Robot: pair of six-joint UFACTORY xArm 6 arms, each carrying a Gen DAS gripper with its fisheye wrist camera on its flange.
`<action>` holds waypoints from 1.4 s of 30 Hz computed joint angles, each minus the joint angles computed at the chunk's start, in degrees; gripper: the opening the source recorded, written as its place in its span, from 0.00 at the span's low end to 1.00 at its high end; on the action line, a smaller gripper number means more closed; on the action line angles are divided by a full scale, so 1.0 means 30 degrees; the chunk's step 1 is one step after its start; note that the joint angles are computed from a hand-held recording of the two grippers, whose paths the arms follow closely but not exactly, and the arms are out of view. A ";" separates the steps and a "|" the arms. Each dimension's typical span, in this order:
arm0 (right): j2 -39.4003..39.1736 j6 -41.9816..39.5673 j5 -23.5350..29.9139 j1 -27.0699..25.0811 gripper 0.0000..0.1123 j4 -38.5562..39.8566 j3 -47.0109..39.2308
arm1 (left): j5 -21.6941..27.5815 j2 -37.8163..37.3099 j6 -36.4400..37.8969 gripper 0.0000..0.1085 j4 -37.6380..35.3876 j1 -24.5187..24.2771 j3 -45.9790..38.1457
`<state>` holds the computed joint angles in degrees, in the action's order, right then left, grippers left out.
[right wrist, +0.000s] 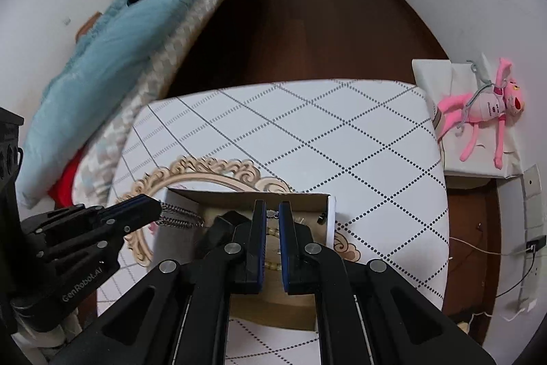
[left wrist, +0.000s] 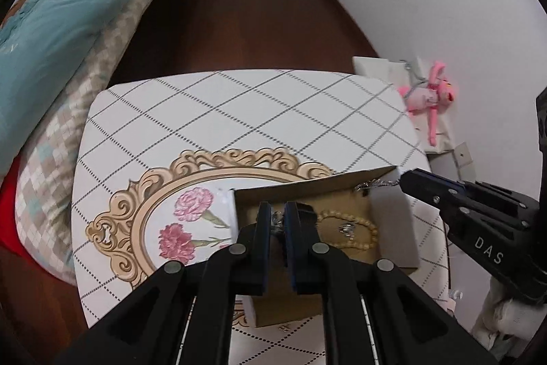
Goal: Organize jewelry
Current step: 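Carry both chains into the box and open both tools, then lift both open tools up out of the box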
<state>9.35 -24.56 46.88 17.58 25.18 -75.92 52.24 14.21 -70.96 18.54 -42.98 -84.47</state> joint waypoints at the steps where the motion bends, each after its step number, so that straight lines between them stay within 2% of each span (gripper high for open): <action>1: 0.0173 -0.0013 0.0096 -0.0023 0.06 -0.0085 -0.0104 | 0.0338 0.0073 -0.0103 0.08 0.0020 -0.0008 -0.0137; 3: 0.0601 0.0060 0.0370 -0.0021 0.07 -0.0308 -0.0441 | 0.1060 0.0249 -0.0246 0.08 0.0012 -0.0007 -0.0476; 5: 0.0929 0.0219 0.0585 -0.0079 0.07 -0.0501 -0.0703 | 0.1796 0.0413 -0.0423 0.14 0.0014 0.0006 -0.0797; 6: 0.1156 0.0275 0.0850 -0.0114 0.07 -0.0591 -0.0955 | 0.1981 0.0419 -0.0563 0.23 0.0098 0.0007 -0.0827; 7: 0.1290 0.0328 0.1115 -0.0132 0.07 -0.0635 -0.1148 | 0.2277 0.0429 -0.0817 0.38 0.0303 -0.0026 -0.0893; 8: 0.1546 0.0484 0.1533 -0.0162 0.07 -0.0877 -0.1470 | 0.2742 0.0464 -0.1120 0.46 0.0584 -0.0097 -0.1032; 9: 0.1793 0.0739 0.1930 -0.0174 0.08 -0.1185 -0.1785 | 0.3065 0.0417 -0.1516 0.61 0.0972 -0.0185 -0.1049; 10: 0.1930 0.0917 0.2115 -0.0194 0.08 -0.1367 -0.1943 | 0.3299 0.0360 -0.1859 0.69 0.1263 -0.0244 -0.1017; 11: 0.2002 0.1065 0.2234 -0.0205 0.09 -0.1631 -0.2032 | 0.3463 0.0259 -0.2183 0.70 0.1471 -0.0300 -0.0928; 12: 0.2013 0.1203 0.2280 -0.0213 0.18 -0.1857 -0.2019 | 0.3615 0.0205 -0.2363 0.73 0.1546 -0.0326 -0.0885; 13: 0.2024 0.1268 0.2335 -0.0235 0.34 -0.1975 -0.2024 | 0.3896 0.0216 -0.2454 0.80 0.1567 -0.0365 -0.0933; 14: 0.1908 0.1162 0.2320 -0.0290 0.42 -0.1905 -0.1874 | 0.4389 0.0242 -0.2643 0.84 0.1683 -0.0464 -0.1019; 15: 0.1773 0.1040 0.2345 -0.0338 0.55 -0.1795 -0.1740 | 0.4576 0.0236 -0.2776 0.93 0.1829 -0.0506 -0.1005; 16: 0.1632 0.1037 0.2305 -0.0355 0.60 -0.1837 -0.1608 | 0.4740 0.0180 -0.2994 0.95 0.2036 -0.0612 -0.0918; 18: 0.0968 0.1215 0.1432 -0.0252 0.60 -0.2532 -0.0779 | 0.5024 0.0007 -0.3521 0.95 0.2371 -0.0886 -0.0646; 20: 0.0184 0.1721 0.0462 -0.0083 0.68 -0.3696 0.0256 | 0.5385 -0.0090 -0.3987 0.95 0.2794 -0.1236 -0.0445; 22: -0.0600 0.2598 -0.0546 0.0053 0.86 -0.5108 0.1424 | 0.5732 -0.0141 -0.4445 0.95 0.3247 -0.1629 -0.0285; 28: -0.2398 0.4765 -0.2760 0.0143 0.91 -0.8408 0.4617 | 0.5767 -0.0047 -0.5236 0.95 0.3271 -0.2433 0.0080; 33: -0.3214 0.4864 -0.3300 -0.0110 0.91 -0.8265 0.5895 | 0.5506 -0.0020 -0.5818 0.95 0.3066 -0.2911 0.0204; 37: -0.4192 0.4809 -0.3721 -0.0308 0.91 -0.7793 0.6823 | 0.5925 -0.0194 -0.6542 0.95 0.3313 -0.3429 0.0029; 42: -0.6233 0.5104 -0.4751 -0.0427 0.91 -0.8007 0.8431 | 0.7607 -0.0324 -0.7522 0.95 0.4413 -0.4568 -0.0869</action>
<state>-9.36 -9.24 32.63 16.29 1.16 -50.63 75.06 13.24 -93.52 31.78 -56.69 -87.08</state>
